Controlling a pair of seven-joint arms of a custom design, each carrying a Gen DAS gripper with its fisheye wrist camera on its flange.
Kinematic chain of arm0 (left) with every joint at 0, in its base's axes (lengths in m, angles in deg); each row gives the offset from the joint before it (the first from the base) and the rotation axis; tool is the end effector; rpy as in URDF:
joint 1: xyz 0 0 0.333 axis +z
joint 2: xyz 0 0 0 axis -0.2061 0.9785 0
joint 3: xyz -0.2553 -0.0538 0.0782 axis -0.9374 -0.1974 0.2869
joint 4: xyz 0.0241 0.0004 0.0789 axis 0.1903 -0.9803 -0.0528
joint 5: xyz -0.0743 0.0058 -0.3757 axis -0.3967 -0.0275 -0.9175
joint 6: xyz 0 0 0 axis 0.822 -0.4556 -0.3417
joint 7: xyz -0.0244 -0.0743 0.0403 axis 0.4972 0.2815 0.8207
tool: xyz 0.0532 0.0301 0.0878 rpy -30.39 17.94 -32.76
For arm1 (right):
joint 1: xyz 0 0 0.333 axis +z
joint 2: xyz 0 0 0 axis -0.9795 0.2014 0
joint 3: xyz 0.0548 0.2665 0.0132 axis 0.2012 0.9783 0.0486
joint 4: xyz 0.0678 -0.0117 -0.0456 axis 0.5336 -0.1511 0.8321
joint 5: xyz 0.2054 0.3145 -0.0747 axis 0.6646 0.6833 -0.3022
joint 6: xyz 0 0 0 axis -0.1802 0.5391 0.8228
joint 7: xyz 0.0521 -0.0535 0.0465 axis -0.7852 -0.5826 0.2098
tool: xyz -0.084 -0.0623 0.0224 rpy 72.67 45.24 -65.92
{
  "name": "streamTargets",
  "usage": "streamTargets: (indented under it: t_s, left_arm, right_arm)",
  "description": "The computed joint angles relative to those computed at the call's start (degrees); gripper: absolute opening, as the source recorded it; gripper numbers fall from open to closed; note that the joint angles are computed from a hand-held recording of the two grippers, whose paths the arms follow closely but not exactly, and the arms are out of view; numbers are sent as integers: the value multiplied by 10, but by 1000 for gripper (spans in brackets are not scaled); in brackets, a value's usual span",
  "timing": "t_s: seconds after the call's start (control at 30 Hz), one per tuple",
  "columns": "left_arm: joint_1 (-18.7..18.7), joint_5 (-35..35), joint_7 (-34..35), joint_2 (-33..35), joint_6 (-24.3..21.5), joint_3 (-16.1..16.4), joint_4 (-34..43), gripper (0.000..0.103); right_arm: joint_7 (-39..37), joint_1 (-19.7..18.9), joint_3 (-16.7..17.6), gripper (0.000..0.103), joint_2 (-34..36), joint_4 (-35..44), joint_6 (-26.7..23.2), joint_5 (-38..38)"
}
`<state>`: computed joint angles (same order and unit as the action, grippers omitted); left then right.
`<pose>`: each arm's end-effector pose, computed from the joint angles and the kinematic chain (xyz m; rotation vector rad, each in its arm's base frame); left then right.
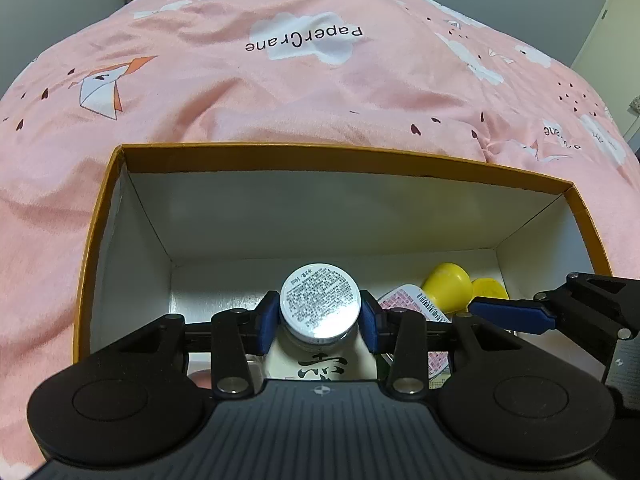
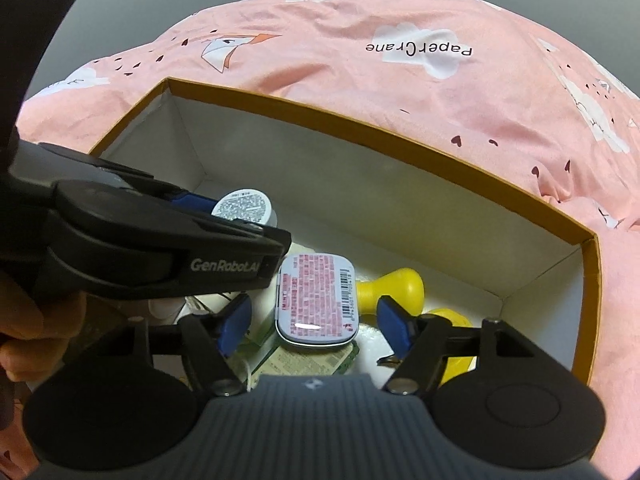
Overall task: Organize rigid objects
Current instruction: 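Lower jar into box with left tool while right tool lowers tin and releases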
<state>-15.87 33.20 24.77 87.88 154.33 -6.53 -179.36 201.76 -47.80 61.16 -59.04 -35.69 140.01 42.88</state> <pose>0.6375 -0.1478 0.4700 -1.5974 2.4026 -0.8046 0.5926 0.3948 0.4855 -2.0408 1.7373 -0.4349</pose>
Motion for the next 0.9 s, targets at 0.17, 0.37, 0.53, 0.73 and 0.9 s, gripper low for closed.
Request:
streamTargets:
  t_s: [0.17,0.37,0.53,0.73,0.9]
  left_arm:
    - [2,-4,-2,-1,-3,0,1,60]
    - [7,-30,15,-18,7,-3,-18,76]
    - [11,-76,46,-47,37,-7,-49,81]
    - [11,-151,114,-102,83,-8,-106,81]
    - [-2,-235,188,-154,139,-1,-161,81]
  right_arm:
    - [12,-1,0,70,-10,-13,7,1]
    - [22,1,-1,78,-23,-29,13,-8]
    - [36,4,-2,83,-35,-41,10,-23]
    - [61,8,-2,86,-65,-72,16,-47]
    - [103,16,-1,88,-102,-109,28,-85]
